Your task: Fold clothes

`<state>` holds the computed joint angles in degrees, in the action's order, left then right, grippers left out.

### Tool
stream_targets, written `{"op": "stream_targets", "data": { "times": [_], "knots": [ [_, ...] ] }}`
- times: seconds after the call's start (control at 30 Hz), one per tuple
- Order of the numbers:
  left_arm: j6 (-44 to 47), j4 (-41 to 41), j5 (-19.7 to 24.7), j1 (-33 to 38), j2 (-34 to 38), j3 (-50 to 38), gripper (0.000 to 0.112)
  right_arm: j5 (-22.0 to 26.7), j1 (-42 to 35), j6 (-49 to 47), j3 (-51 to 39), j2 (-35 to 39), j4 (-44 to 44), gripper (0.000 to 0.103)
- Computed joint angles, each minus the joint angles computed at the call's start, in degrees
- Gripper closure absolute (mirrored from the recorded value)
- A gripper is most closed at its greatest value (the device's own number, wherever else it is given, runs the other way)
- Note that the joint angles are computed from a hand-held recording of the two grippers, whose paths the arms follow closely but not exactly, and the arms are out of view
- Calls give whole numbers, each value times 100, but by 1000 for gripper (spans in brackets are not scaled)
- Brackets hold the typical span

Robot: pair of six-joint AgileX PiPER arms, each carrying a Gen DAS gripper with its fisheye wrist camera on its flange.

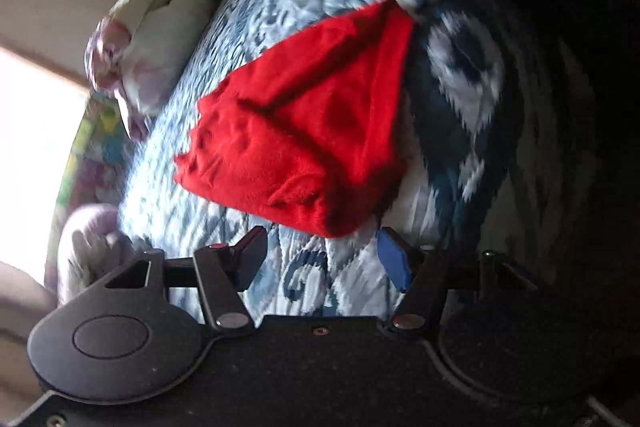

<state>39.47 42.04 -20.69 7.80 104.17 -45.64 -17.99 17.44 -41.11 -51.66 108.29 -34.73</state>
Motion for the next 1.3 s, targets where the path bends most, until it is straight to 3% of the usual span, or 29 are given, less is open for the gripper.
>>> {"op": "stream_targets", "data": {
  "times": [0.1, 0.27, 0.33, 0.47, 0.63, 0.87, 0.93, 0.97, 1.0, 1.03, 1.07, 1.17, 1.3],
  "knots": [
    [967, -540, -537, 4, 235, 38, 50, -576, 27, -1252, 60, 256, 950, 54],
    [1932, -609, -1274, 96, 474, 87, 51, -1504, -112, -2184, 104, 646, 1148, 49],
    [2110, -344, -1605, 270, 473, 218, 52, -1636, -179, -2372, 216, 594, 1086, 50],
    [2067, 6, -1853, 487, 599, 232, 54, -1717, -386, -2621, 327, 592, 958, 51],
    [1492, 68, -1893, 409, 843, -111, 54, -1598, -423, -2455, 104, 694, 874, 51],
    [1490, 526, -2163, 651, 904, -97, 54, -1797, -365, -1991, -208, 918, 261, 51],
    [1511, 425, -2176, 582, 916, -82, 61, -1890, -396, -1908, -230, 944, 125, 51],
    [1525, 359, -2177, 536, 919, -72, 78, -1919, -407, -1865, -260, 975, 49, 53],
    [1538, 292, -2178, 490, 922, -62, 88, -1924, -405, -1824, -279, 987, -7, 54],
    [1545, 219, -2109, 430, 898, -64, 90, -1898, -388, -1785, -283, 974, -39, 59],
    [1548, 143, -2006, 362, 862, -72, 91, -1789, -355, -1691, -313, 950, -80, 70],
    [1349, 44, -1655, 204, 727, -112, 94, -1026, -199, -847, -574, 814, -451, 84],
    [662, 313, -1253, 132, 372, -18, 96, -457, -142, 650, -670, 477, -1387, 87]
  ]
}}
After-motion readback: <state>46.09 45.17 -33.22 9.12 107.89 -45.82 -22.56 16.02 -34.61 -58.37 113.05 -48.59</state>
